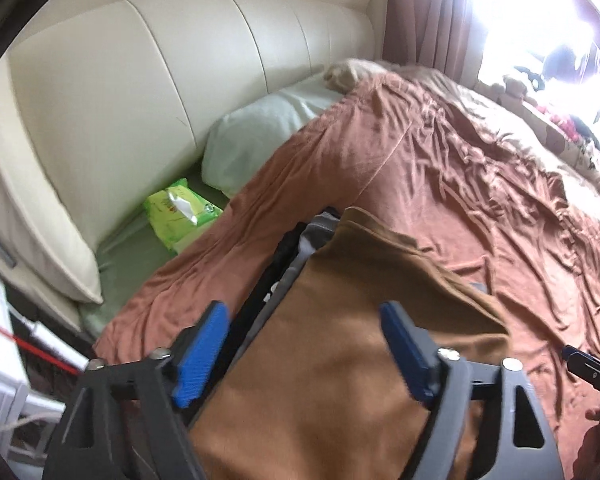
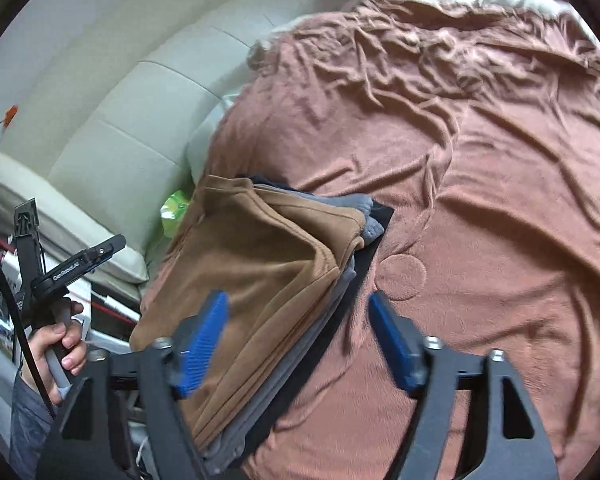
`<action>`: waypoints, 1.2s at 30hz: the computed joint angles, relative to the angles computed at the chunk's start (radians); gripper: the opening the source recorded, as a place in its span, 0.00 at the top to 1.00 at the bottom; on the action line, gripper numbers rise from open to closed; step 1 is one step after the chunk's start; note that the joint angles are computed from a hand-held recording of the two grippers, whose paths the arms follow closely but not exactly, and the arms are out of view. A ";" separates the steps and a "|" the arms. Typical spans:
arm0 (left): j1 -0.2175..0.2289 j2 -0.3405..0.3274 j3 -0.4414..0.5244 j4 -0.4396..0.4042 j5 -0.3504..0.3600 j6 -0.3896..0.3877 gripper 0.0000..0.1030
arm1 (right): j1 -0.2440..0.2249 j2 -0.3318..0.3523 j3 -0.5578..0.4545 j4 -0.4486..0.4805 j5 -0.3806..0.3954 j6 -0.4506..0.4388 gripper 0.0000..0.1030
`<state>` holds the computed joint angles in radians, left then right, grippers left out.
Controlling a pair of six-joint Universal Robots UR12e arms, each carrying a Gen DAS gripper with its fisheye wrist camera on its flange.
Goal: Fold small clothes
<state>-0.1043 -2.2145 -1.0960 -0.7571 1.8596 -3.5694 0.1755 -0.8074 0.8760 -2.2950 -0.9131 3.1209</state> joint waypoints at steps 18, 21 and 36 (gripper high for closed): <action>-0.135 0.120 -0.115 0.115 0.059 -0.044 0.00 | -0.092 -0.329 0.366 -0.089 -0.013 -0.212 0.00; -0.164 0.129 -0.119 0.135 0.086 -0.044 0.00 | -0.115 -0.372 0.412 -0.110 -0.003 -0.225 0.00; -0.287 0.151 -0.146 0.260 0.143 0.006 0.00 | -0.221 -0.570 0.652 -0.254 -0.020 -0.245 0.00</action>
